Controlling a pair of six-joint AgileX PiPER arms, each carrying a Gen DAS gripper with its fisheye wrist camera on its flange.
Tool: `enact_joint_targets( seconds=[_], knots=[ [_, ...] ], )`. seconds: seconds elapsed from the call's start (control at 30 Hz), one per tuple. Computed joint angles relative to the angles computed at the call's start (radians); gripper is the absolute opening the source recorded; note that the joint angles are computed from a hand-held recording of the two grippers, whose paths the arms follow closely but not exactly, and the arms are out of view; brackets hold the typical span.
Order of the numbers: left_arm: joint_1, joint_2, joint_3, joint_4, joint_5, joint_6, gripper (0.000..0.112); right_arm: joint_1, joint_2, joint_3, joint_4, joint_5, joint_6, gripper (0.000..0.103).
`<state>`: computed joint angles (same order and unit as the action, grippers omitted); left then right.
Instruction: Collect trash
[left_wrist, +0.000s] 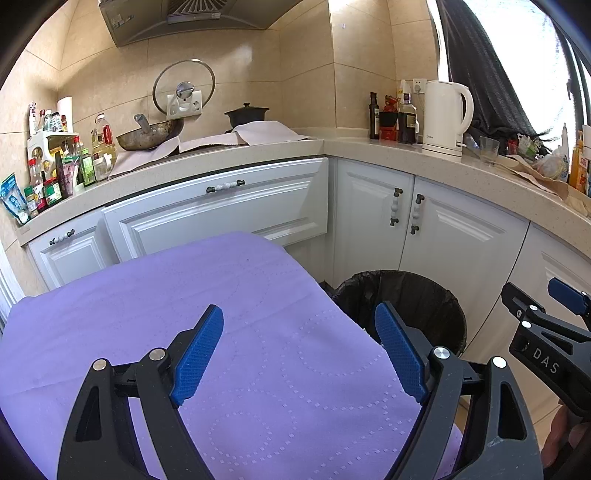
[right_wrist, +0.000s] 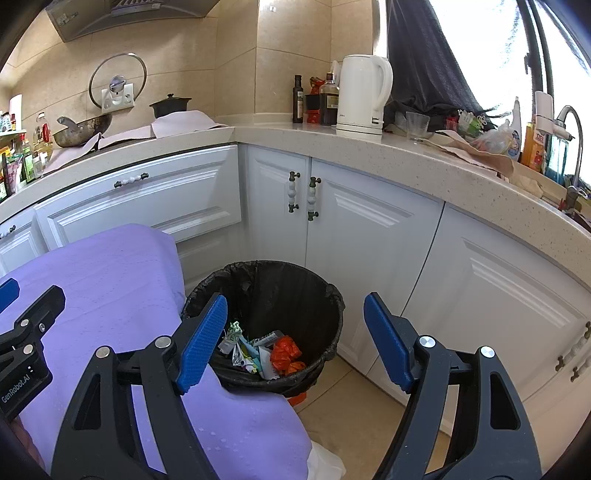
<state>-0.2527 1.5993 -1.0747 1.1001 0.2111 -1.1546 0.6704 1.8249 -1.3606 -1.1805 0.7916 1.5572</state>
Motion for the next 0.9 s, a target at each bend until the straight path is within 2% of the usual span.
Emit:
enact_joint_targets(
  seconds=[0.9],
  knots=[
    [-0.002,0.004,0.004,-0.018,-0.002,0.014,0.082,-0.004,-0.002,0.004,-0.003,-0.004,0.001,0.075]
  ],
)
